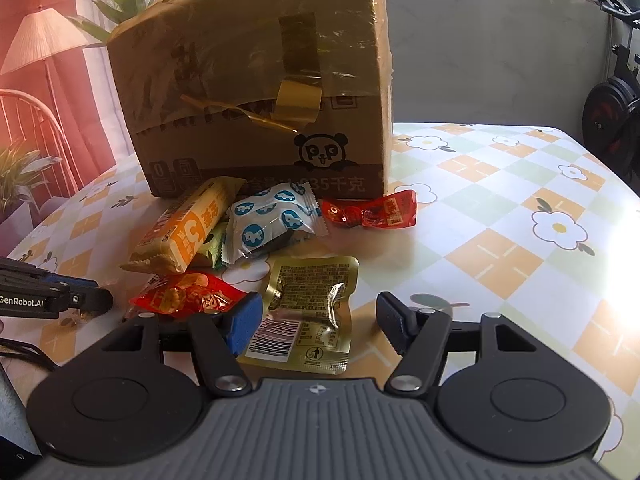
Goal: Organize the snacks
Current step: 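Grasp the small clear candy packet with the left tool while the right tool grasps the gold foil packet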
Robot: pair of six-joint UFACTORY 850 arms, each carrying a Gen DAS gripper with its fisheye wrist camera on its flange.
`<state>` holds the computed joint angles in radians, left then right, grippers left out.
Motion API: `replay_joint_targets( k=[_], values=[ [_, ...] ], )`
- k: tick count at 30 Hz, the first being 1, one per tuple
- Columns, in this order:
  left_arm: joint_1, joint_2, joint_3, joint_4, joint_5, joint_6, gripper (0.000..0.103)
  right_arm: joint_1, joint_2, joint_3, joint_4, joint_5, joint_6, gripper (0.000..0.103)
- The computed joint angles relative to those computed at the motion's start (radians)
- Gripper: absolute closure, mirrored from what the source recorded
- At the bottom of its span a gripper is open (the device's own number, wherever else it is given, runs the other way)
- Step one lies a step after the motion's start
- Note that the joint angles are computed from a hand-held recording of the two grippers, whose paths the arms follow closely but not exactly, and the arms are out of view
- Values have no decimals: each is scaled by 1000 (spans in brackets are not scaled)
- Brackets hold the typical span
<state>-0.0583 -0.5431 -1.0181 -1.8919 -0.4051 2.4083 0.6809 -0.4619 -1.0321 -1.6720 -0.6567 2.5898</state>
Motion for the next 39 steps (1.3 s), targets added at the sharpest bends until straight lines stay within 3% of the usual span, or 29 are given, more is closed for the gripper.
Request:
replay_joint_targets(
  k=[11,19,22,28,39],
  values=[
    [24,-11,-6,-40,-82,-20,85,1,-17,-33,86,6,-122,37],
    [41,-13,-5,-49,-131,-38,85,-44,-24,-74,145,99,-166,31],
    [45,-17,-9,-45,-130,-56,85,-44,-49,-109,203,79,-248,31],
    [49,-23,-16,-36,-131,-72,85,-6,-103,-150,251,-49,-319,33],
    [48,-28,-23,-25,-125,-92,85,-8,-78,-105,176,-50,-206,46]
  ],
)
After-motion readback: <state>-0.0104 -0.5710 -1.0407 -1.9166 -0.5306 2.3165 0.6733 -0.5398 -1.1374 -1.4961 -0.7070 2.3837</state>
